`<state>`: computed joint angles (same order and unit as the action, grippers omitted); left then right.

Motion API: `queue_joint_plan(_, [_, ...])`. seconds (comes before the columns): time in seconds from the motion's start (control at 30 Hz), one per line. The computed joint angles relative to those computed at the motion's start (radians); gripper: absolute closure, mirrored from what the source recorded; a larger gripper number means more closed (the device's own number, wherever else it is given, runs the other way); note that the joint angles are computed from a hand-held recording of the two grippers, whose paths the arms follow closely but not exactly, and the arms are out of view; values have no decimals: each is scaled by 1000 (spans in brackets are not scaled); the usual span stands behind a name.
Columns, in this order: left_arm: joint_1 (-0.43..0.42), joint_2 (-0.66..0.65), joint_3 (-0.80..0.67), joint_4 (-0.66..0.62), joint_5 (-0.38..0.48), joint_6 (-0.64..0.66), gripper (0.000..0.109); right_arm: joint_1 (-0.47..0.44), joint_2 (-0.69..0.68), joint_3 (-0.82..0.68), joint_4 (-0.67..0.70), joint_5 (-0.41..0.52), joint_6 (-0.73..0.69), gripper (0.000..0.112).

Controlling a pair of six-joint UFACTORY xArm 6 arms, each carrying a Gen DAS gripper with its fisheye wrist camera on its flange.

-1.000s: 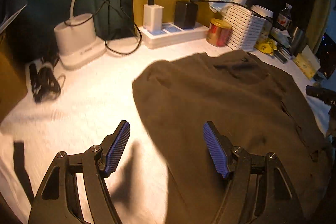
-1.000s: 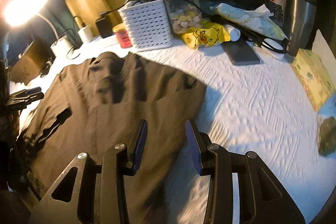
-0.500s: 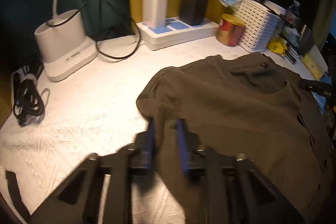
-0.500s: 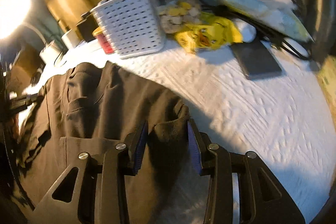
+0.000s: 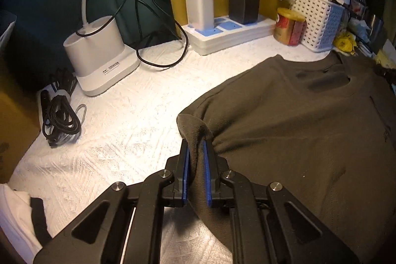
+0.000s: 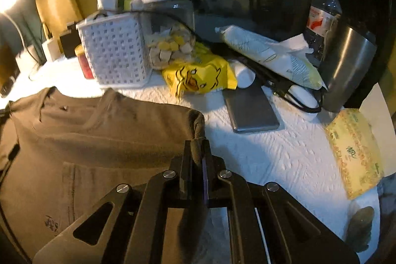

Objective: Fold small clothes

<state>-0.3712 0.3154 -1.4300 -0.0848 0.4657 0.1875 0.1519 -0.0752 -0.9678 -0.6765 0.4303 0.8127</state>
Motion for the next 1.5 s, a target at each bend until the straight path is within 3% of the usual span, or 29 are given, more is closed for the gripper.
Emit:
queue_joint_plan(0.2, [6,-11,-11,-44,25,8,97,-6,27,-4,16,-15,4,105])
queue_joint_plan(0.27, [5,-26,2,-8,23,-25,94,-5,12,7,29,-23,-3,104])
queue_joint_plan(0.33, [5,-50,25,25,16,-55,94,2,-8,19,23,-18,-9,95])
queue_joint_plan(0.37, [3,-70,47,22,6,-55,93,7,-28,31,4,-11,2,82])
queue_joint_plan(0.4, [1,-91,70,8,-2,-48,83,12,-44,43,-17,-12,17,75])
queue_joint_plan(0.43, [-1,-107,88,-6,-10,-42,63,21,-69,61,-31,-7,27,64])
queue_joint_plan(0.5, [-7,-152,142,-56,-39,-19,41,23,-107,100,-86,-40,55,62])
queue_joint_plan(0.9, [-64,-321,335,-138,1,75,41,177,-306,259,-57,98,7,61])
queue_joint_plan(1.1, [-81,-381,407,-140,25,69,41,316,-324,258,-133,298,-9,61])
queue_joint_plan(1.17, [-88,-395,422,-124,37,66,41,353,-322,250,-99,349,-62,61])
queue_joint_plan(1.33, [-106,-424,460,-98,61,50,41,395,-315,257,-46,364,-95,61])
queue_joint_plan(1.5, [-125,-471,516,-73,42,30,41,419,-338,276,-50,374,-33,61])
